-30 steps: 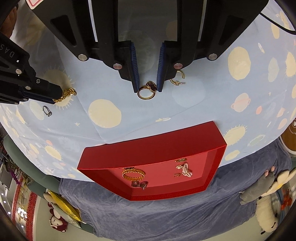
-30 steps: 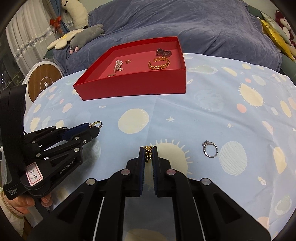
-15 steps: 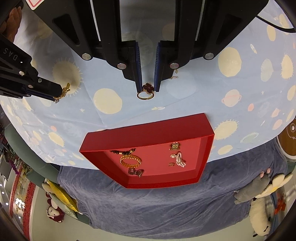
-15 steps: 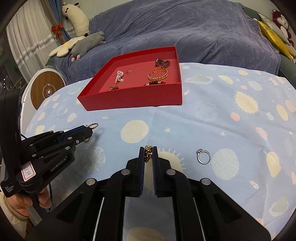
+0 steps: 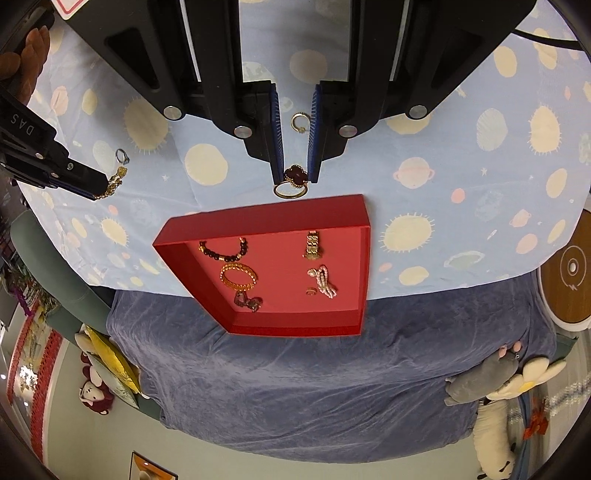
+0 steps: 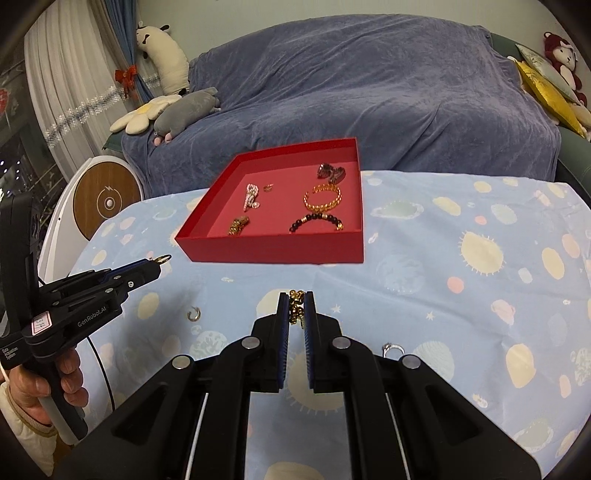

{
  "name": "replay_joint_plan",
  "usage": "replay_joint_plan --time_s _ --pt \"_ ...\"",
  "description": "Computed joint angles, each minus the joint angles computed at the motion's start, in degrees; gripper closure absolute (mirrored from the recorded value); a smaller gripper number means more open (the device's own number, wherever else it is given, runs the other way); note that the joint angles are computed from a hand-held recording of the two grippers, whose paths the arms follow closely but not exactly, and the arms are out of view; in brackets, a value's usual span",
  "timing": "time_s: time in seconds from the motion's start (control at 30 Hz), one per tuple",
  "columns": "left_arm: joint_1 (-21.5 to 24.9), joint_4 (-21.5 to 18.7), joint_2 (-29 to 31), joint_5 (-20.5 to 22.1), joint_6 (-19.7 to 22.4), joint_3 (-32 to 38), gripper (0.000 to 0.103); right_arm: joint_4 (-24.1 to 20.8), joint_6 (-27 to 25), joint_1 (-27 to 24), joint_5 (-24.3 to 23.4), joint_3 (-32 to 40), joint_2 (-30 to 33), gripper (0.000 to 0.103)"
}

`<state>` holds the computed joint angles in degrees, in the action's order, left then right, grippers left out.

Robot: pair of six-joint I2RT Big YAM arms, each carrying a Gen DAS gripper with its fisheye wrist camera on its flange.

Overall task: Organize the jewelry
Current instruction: 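Carry red-stone ring and gold chain into red box and release both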

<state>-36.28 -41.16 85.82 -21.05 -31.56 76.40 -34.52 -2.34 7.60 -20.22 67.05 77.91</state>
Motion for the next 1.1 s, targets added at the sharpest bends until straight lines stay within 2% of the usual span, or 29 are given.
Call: replay_joint_plan --time_s 0.1,0.2,0.33,0.6,0.8,1.03,1.1 --pt "1.1 -0.8 0.4 -0.2 1.1 2.3 0.092 -1.2 0.5 0.1 -1.8 4.6 2.4 0.096" --pt "2.5 -1.9 2.4 -0.7 3.9 6.1 0.092 -2.2 0.5 1.3 -2.1 10.1 5.8 0.096" --pt "4.7 -2.8 6.6 -1.4 6.5 11.9 0.092 -2.9 2.8 2.9 -2.5 17.6 11.3 0.096" --pt "7.9 -5.3 16.0 -0.2 9.7 21.2 0.092 -4.8 6.6 5.1 -3.7 28.3 22.3 0.096" --pt "9.6 -5.6 19.6 1.7 9.6 23.8 0.092 -7.2 6.5 5.9 -2.5 32.6 28.0 0.096" --pt "10.1 -5.9 21.5 3.0 9.4 24.7 0.092 -8.0 5.1 6.8 -1.8 34.7 30.8 0.095" --pt "10.2 -6.0 21.7 2.5 8.6 24.8 0.090 -7.0 5.0 7.0 -1.0 34.2 30.6 0.093"
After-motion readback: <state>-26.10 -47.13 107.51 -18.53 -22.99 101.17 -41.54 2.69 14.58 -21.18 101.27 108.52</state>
